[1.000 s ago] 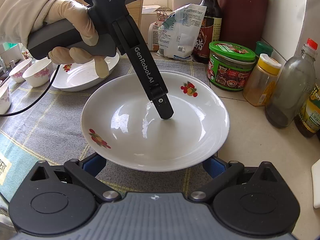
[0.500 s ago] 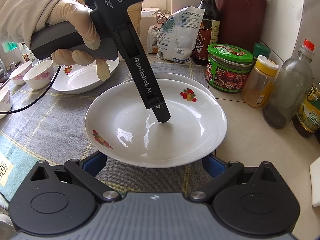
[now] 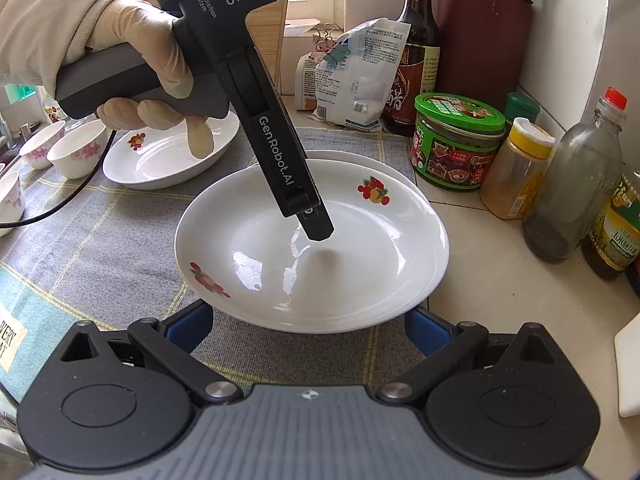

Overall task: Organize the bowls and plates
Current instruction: 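Lower the fruit-decal plate with the left tool onto the stained plate, then open the left tool and lift it off the stacked plates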

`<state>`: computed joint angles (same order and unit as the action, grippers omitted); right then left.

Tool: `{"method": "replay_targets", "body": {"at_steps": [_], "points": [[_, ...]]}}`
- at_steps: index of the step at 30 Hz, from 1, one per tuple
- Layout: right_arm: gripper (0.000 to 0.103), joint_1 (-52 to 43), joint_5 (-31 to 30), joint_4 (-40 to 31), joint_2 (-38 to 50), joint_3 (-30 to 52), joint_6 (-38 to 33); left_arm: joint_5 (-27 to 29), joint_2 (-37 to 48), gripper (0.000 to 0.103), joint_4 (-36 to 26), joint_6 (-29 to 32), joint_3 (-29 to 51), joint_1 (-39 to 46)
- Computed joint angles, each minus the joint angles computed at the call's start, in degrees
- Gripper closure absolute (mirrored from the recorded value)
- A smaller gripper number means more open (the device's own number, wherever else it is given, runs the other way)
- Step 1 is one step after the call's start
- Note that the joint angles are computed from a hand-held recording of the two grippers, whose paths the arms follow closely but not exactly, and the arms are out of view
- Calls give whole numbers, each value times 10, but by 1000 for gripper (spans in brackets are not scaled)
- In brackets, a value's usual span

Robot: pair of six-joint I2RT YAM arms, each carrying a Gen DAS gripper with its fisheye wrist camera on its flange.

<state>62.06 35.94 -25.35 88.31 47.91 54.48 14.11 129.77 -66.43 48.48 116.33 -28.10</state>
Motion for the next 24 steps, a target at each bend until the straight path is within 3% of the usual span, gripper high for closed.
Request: {"method": "replay_targets", "body": {"at_steps": [16,24], "points": [[0,0,3,-11,11,10,-4,9,-46,14,25,-2,-56,16],[0,7,5,3,16,10,-18,43,-89,13,36,-1,-101,40]]}}
